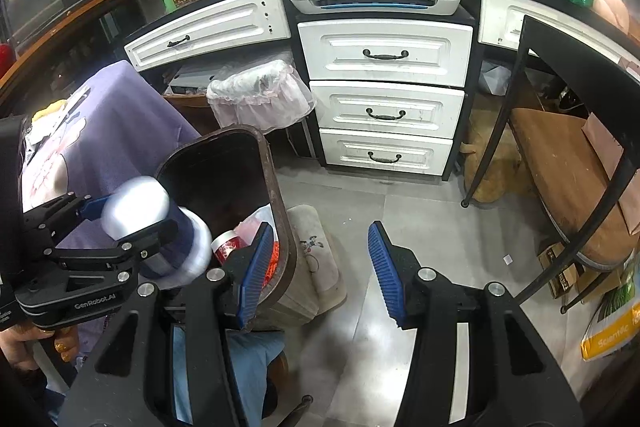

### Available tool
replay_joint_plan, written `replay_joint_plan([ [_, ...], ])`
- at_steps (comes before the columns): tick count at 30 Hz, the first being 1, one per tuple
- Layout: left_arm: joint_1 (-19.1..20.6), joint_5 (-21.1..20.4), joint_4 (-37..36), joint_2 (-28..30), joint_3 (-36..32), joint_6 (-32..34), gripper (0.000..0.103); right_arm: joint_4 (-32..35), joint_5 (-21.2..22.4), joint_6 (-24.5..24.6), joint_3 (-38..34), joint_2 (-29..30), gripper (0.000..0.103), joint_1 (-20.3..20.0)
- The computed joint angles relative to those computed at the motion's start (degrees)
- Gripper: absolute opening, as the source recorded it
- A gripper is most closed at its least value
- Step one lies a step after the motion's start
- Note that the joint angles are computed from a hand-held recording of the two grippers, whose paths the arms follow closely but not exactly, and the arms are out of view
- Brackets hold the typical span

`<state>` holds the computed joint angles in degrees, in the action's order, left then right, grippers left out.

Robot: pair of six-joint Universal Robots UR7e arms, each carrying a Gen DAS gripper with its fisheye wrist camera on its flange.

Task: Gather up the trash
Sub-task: 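Lower the blue cup into the bin and open the left tool, then move both tools back over the table toward the remaining items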

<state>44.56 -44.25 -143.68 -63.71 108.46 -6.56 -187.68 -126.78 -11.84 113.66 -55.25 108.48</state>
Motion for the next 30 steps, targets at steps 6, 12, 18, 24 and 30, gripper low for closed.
replay_joint_plan([
  [6, -0.42, -0.38, -2.21, -0.45, 0.75, 1.36, 0.087, -0.43, 0.09, -0.09, 0.09, 0.08, 0.050, 0.22],
  [12, -1.81, -0.31, -3.37, -2.02, 1.95, 2.30, 0.088, -0.79, 0.03, -0.23, -0.08, -0.10, 0.050, 0.73],
  [18, -3.65, -0.47, -4.18, -5.72, 3.77, 1.83, 0.093, -1.31, 0.65, -0.94, -0.58, 0.19, 0.057, 2.01],
  [24, -5.15, 1.24, -5.12, -10.52, 5.59, 2.43, 0.097, 0.30, 2.15, -2.44, -2.69, 1.44, 0.062, 3.97],
  [30, -6.49, 7.04, -2.64, -16.53, 6.97, 1.66, 0.097, 3.34, 4.93, -4.38, -6.82, 4.57, 0.067, 7.10],
])
